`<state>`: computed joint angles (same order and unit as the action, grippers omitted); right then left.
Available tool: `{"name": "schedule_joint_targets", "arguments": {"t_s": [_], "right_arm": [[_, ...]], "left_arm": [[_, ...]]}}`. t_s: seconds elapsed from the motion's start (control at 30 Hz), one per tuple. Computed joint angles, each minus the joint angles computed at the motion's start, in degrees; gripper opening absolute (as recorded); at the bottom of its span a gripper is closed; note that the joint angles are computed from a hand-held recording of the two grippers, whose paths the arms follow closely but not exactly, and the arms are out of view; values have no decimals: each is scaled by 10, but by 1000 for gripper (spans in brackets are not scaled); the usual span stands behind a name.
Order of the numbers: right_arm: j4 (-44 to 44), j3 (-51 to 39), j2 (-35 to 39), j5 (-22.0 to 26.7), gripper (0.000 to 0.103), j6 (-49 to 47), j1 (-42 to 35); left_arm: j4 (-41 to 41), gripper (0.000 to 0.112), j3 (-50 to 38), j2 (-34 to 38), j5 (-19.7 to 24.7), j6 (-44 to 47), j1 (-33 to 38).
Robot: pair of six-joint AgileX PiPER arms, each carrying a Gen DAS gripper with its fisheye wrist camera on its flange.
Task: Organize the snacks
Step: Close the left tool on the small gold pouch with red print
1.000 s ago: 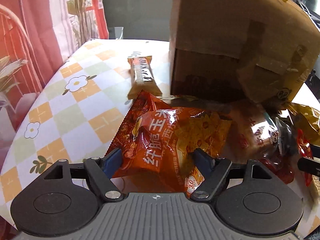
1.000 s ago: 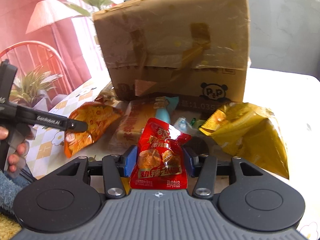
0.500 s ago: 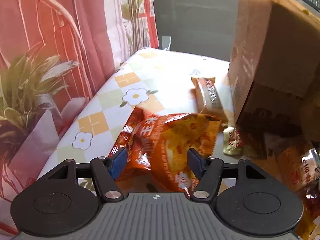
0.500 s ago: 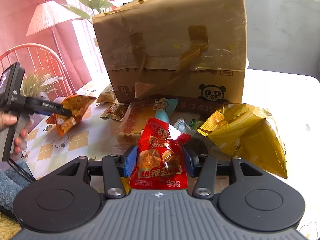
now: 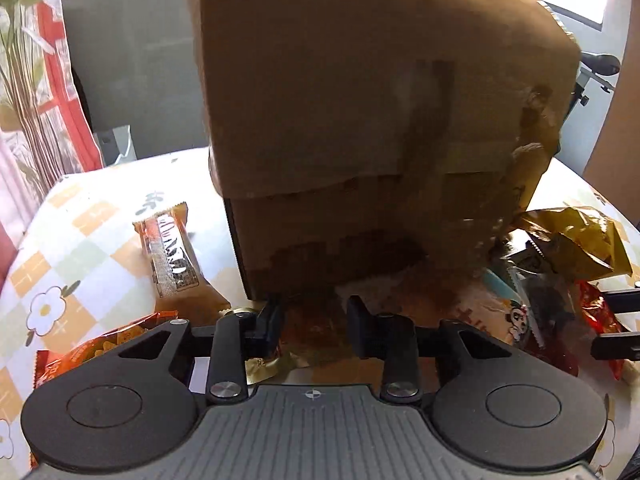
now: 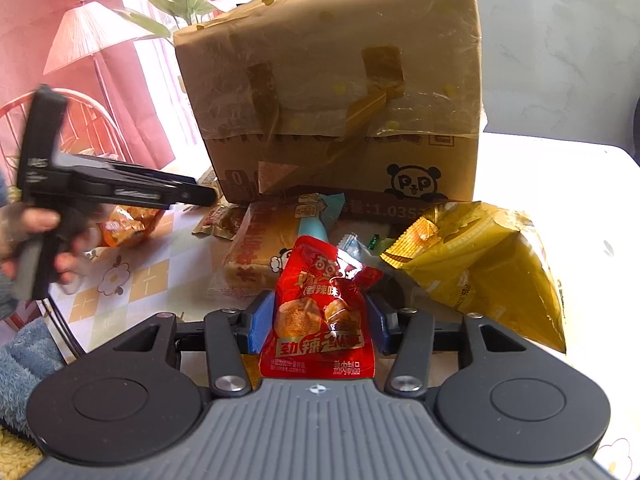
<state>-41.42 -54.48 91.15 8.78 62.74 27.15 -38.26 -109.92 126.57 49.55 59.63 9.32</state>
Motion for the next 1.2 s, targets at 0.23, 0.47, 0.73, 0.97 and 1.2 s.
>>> {"name": "schedule_joint_targets", "arguments": {"t_s": [0.23,0.47,0.73,0.97,1.2], "right_arm": [[45,-9,8,13,51,-48,-8],[136,-26,18,21,51,-146,-12],[173,-31,23,23,51,-182,-14],[202,-32,26,14,51,-214,-15],[194,-27,24,7,51,-205,-13]], "left_arm": [[38,34,-133,86,64,-39,3],[45,47,-240,151,129,-50,1],[43,53,-108,86,88,-8,0],[20,57,42,3,44,-12,14],[-17,58,122,-43,42,-22,48]]}}
